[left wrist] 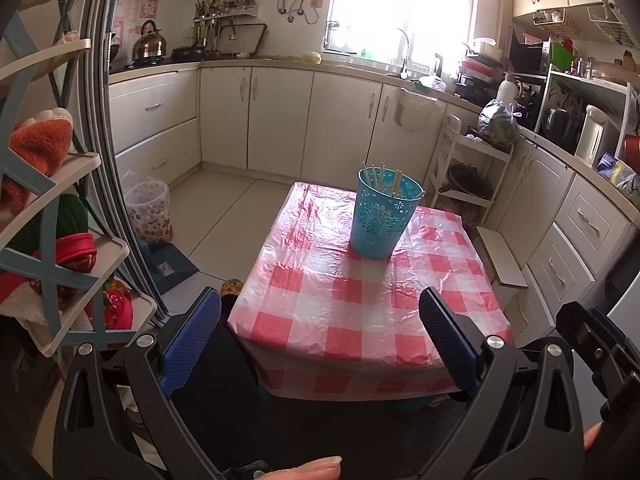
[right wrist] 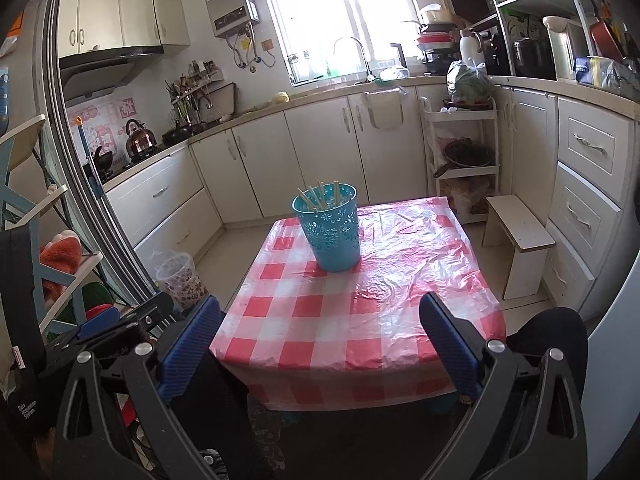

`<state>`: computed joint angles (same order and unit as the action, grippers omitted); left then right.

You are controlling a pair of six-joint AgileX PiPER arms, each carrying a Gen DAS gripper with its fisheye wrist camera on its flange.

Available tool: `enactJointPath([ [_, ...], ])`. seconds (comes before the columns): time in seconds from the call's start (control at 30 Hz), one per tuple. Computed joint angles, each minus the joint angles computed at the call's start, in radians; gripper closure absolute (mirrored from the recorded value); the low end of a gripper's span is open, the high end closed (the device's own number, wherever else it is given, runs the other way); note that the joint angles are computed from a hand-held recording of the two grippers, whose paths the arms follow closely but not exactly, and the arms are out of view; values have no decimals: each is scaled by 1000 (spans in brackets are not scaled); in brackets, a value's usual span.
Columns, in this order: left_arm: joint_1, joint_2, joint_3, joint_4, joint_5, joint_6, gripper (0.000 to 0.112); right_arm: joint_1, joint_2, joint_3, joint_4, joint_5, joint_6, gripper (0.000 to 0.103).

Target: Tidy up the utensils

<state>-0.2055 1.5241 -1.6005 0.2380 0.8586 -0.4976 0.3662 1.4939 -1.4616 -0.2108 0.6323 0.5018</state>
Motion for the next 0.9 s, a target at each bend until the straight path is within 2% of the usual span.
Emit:
enactJointPath([
  [0.3,-70,-16,-5,103,27,-56,17,32,-71,65,-124,-27,97,8],
  [0.57,-129,-35,-13,216,67,-121,17,45,-102,90,-143,-35,103,8],
  [0.9,-166,-40,-37,271,101,-145,17,55,-121,96,-170,-34,114,8],
])
